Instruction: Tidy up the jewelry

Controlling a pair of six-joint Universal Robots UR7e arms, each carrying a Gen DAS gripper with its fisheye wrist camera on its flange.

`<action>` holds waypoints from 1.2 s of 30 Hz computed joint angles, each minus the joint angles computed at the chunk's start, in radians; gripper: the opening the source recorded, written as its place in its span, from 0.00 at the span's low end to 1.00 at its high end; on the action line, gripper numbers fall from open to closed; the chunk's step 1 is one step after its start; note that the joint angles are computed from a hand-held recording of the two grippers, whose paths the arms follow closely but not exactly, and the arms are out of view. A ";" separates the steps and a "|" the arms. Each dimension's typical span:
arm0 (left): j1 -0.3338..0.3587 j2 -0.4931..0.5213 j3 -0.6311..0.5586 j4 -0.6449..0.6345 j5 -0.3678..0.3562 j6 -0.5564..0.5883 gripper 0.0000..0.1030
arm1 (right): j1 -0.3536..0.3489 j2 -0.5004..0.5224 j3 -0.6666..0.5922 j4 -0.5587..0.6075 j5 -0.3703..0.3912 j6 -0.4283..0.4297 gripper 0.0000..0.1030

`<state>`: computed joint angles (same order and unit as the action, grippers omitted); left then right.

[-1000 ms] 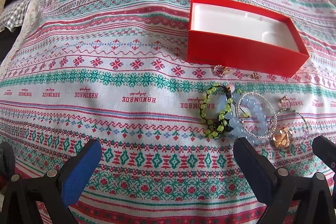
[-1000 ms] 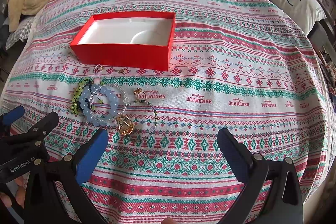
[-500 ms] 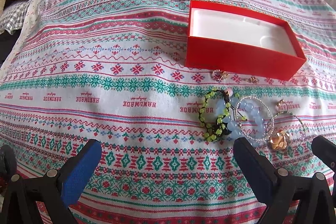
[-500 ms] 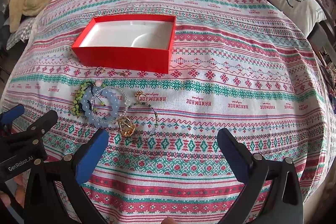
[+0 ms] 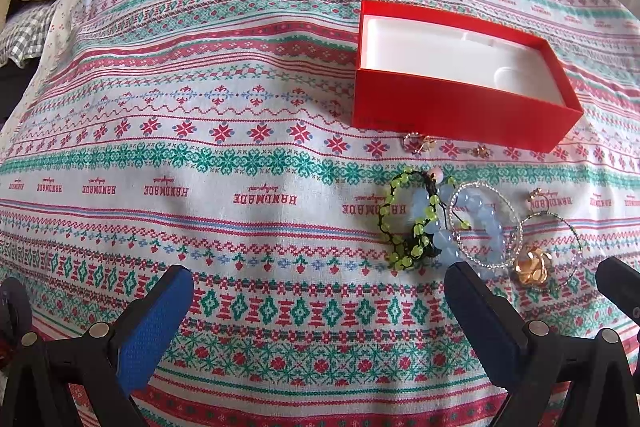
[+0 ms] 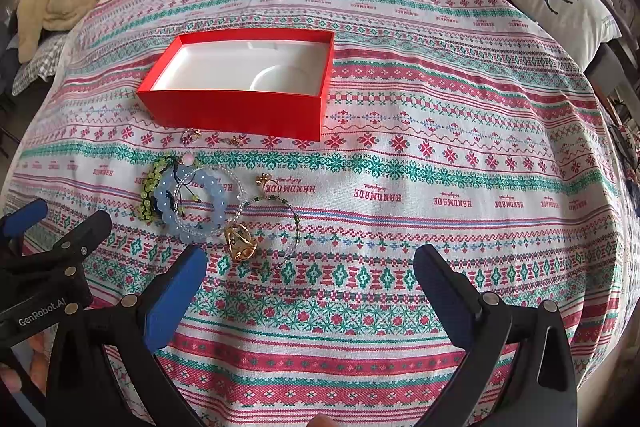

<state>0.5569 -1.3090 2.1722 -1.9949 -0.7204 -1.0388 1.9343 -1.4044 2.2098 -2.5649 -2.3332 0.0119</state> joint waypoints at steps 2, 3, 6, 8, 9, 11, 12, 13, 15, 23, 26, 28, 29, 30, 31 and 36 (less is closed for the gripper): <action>0.000 0.000 0.000 -0.001 -0.002 0.000 1.00 | 0.000 0.000 0.001 -0.001 0.000 -0.001 1.00; 0.002 -0.001 -0.001 -0.005 -0.004 0.003 1.00 | 0.000 0.000 0.000 0.000 0.001 -0.001 1.00; 0.013 -0.006 -0.005 -0.035 -0.034 0.047 1.00 | -0.001 -0.002 -0.002 0.009 0.004 0.001 1.00; 0.021 -0.009 -0.015 -0.043 -0.047 0.076 1.00 | -0.006 -0.006 -0.012 0.037 0.022 0.007 1.00; 0.024 -0.007 -0.025 -0.036 -0.047 0.089 1.00 | -0.010 -0.009 -0.021 0.058 0.036 0.010 1.00; 0.031 -0.006 -0.046 -0.016 -0.043 0.104 1.00 | -0.015 -0.008 -0.040 0.097 0.050 0.012 1.00; 0.033 -0.007 -0.052 -0.017 -0.043 0.111 1.00 | -0.017 -0.006 -0.053 0.123 0.055 0.014 1.00; 0.037 -0.008 -0.058 -0.022 -0.045 0.124 1.00 | -0.020 -0.006 -0.062 0.139 0.062 0.017 1.00; 0.040 -0.004 -0.071 -0.016 -0.039 0.143 1.00 | -0.026 -0.005 -0.084 0.171 0.077 0.025 1.00; 0.124 0.022 -0.088 -0.174 -0.142 0.304 0.89 | -0.058 0.009 -0.137 0.215 0.127 0.012 1.00; 0.171 0.028 -0.074 -0.266 -0.210 0.332 0.75 | -0.093 0.001 -0.132 0.199 0.172 0.015 0.91; 0.200 0.038 -0.074 -0.310 -0.255 0.342 0.65 | -0.117 0.000 -0.138 0.222 0.215 0.036 0.82; 0.211 0.044 -0.074 -0.330 -0.271 0.352 0.61 | -0.125 0.003 -0.142 0.231 0.228 0.044 0.78; 0.220 0.051 -0.077 -0.341 -0.282 0.360 0.54 | -0.130 0.005 -0.143 0.230 0.236 0.045 0.76; 0.224 0.059 -0.080 -0.348 -0.285 0.364 0.51 | -0.132 0.009 -0.143 0.227 0.239 0.044 0.73; 0.233 0.104 -0.091 -0.369 -0.288 0.406 0.35 | -0.132 0.035 -0.148 0.228 0.245 0.033 0.58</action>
